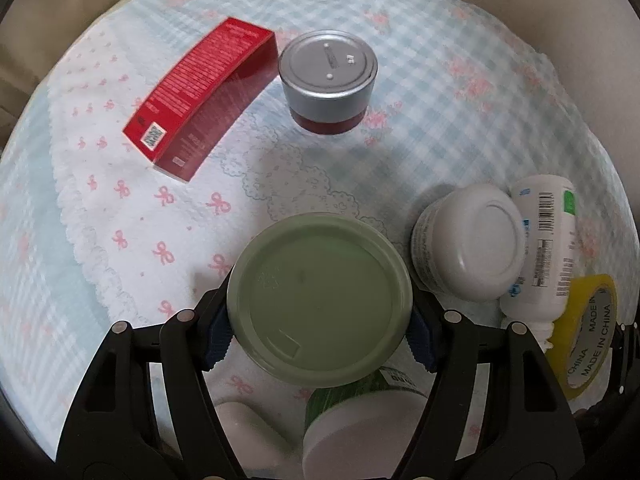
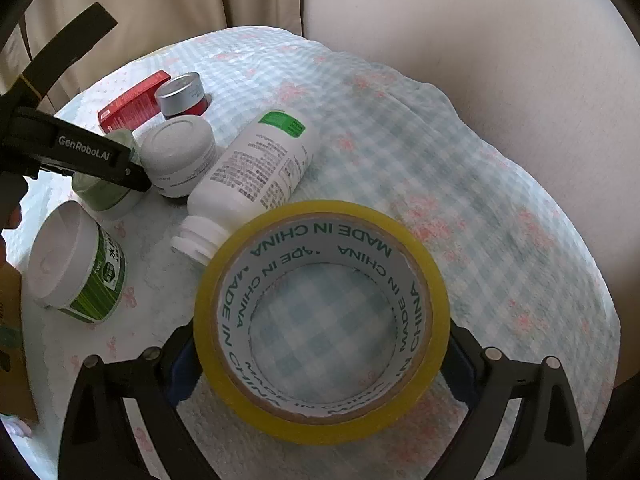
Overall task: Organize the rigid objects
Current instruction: 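Grasp the green-lidded jar with the left tool while the right tool grasps the yellow tape roll, then carry the green jar and tape into the cardboard box and release both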
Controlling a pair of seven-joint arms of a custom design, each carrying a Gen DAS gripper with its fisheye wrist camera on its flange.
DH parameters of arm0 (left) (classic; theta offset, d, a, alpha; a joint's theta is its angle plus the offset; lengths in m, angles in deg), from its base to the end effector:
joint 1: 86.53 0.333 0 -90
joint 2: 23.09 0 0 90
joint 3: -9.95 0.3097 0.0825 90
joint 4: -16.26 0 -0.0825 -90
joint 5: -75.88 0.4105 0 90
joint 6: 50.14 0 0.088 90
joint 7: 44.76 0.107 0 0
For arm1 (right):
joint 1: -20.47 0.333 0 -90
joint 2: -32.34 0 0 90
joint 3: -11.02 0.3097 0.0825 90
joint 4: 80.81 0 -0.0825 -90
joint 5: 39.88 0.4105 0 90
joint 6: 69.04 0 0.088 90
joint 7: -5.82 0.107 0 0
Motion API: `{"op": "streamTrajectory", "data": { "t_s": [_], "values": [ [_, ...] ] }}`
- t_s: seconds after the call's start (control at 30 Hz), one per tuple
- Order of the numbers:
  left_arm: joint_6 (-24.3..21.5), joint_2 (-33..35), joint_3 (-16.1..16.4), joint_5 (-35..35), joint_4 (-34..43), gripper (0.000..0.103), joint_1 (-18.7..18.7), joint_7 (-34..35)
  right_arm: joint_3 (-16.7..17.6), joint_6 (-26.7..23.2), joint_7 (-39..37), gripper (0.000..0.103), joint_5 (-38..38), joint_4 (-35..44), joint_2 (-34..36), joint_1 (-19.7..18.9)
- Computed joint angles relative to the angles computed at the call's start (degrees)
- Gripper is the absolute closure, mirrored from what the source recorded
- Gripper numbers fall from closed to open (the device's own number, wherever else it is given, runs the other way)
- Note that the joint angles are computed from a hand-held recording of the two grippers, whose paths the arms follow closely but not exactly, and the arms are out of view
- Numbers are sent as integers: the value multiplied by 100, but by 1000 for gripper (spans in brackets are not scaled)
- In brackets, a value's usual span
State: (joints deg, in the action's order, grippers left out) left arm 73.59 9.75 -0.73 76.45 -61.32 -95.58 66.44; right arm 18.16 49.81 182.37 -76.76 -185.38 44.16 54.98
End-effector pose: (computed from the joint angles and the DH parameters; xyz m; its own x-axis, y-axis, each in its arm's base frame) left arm 0.7254 -0.2284 0.4043 -0.6267 -0.7792 -0.0008 -0.7535 0.6063 -0.2542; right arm 0.5053 0.4031 0.4169 -0.4783 -0.8757 0.0658 -0.7683 0.3809 -0.5144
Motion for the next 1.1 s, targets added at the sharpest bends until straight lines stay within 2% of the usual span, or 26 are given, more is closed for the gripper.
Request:
{"op": "streamTrajectory", "data": {
  "t_s": [0.23, 0.37, 0.57, 0.73, 0.93, 1.1],
  "values": [
    [271, -742, -54, -255, -617, 35, 150, -14, 40, 89, -33, 7, -118, -111, -263, -18],
    [301, -1417, -54, -473, -997, 35, 225, -198, 121, -19, -222, 7, -265, -73, -516, -28],
    [45, -2408, 67, -769, -1281, 35, 361, -690, 281, -268, -757, 7, -342, 240, -962, -126],
    [-30, -3176, 214, -875, -1532, 35, 480, -1151, 402, -570, -1693, 7, -337, 1010, -1045, -179],
    [64, -4123, 495, -1002, -2077, 35, 732, -1580, 435, -441, -2700, 7, -391, 1834, -879, -126],
    [-12, -4731, 814, -1018, -2452, 35, 1031, -1722, 386, -509, -3465, 7, -365, 3131, -137, 194]
  ]
}}
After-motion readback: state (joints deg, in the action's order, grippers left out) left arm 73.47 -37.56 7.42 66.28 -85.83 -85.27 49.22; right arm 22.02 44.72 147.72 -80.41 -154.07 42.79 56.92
